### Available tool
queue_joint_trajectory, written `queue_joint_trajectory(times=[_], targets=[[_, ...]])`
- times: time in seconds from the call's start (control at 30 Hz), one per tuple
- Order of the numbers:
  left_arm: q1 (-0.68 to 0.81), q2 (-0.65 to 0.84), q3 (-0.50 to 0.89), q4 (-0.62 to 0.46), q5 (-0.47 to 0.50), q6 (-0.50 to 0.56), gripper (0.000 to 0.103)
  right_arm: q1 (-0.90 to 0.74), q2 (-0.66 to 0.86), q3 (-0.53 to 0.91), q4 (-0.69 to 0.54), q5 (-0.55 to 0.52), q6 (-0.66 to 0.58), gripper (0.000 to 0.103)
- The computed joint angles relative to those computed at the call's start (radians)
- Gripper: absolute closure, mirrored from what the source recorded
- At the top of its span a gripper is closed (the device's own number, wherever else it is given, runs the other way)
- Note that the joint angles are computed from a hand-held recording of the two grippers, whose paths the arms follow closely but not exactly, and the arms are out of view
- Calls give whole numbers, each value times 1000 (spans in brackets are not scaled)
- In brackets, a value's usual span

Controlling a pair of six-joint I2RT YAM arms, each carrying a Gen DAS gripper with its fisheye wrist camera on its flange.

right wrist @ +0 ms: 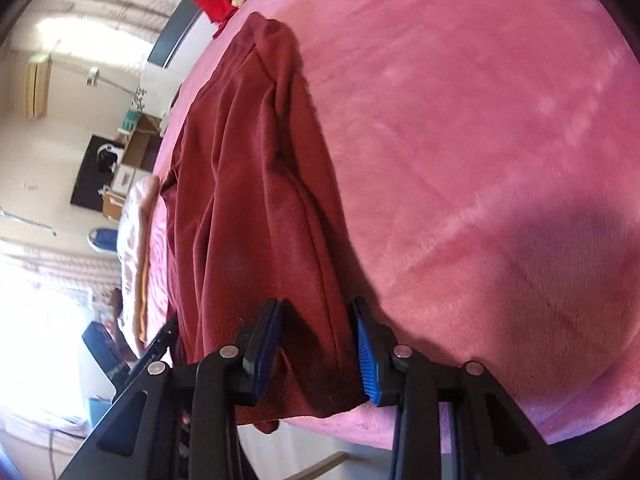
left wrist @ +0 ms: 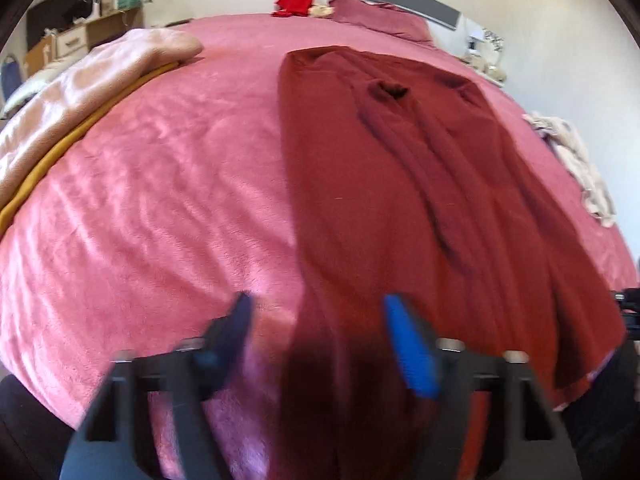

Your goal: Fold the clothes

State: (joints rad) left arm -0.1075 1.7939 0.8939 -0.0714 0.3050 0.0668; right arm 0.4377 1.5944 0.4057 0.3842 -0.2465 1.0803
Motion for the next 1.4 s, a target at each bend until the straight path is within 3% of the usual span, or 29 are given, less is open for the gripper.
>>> queue_joint_trajectory(times=[0.03, 0.07, 0.23, 0.33, 0.53, 0.6, 0.7, 0.77, 0.83, 0.93, 0.97, 1.03, 1.2, 1.3, 1.37, 1.4], targets=[[10, 9, 28, -40, 41, 2, 83, -10, 23, 33, -7, -11, 0, 67], [22, 19, 59, -85, 83, 2, 89, -11, 20, 28, -4, -12, 4, 68], [122, 53, 189, -269, 306, 24, 92, -14, 13, 11, 9, -16, 23, 68], [184, 79, 297, -385, 370, 54, 93, -18, 16, -1, 30, -22, 33, 68], [328, 163, 678, -589, 291, 158, 97, -34, 21, -17, 54, -45, 34, 68], [383, 220, 843, -625, 232, 175, 97, -31, 21, -13, 48, -42, 25, 68], [436, 324, 1076, -662, 56, 142, 98, -15, 30, -1, 40, -22, 15, 68], [464, 361, 1138, -736, 154, 112, 96, -8, 33, 9, 25, -11, 4, 68], [459, 360, 1101, -806, 241, 150, 85, -4, 44, 19, 21, -5, -3, 67], [398, 331, 927, -856, 332, 210, 35, -6, 55, 20, 35, -10, 10, 67], [378, 327, 873, -873, 363, 231, 26, -6, 55, 23, 31, -12, 13, 67], [339, 323, 771, -907, 400, 242, 26, -11, 52, 25, 25, -25, 11, 67], [279, 323, 565, -952, 310, 229, 26, -15, 60, 2, 72, -29, 26, 67], [261, 251, 414, -824, 306, 216, 18, -8, 65, 7, 70, -17, 24, 67], [241, 187, 312, -710, 316, 193, 1, -7, 67, 17, 53, -17, 20, 67], [213, 165, 286, -676, 282, 183, 0, -7, 67, 23, 44, -17, 21, 67]])
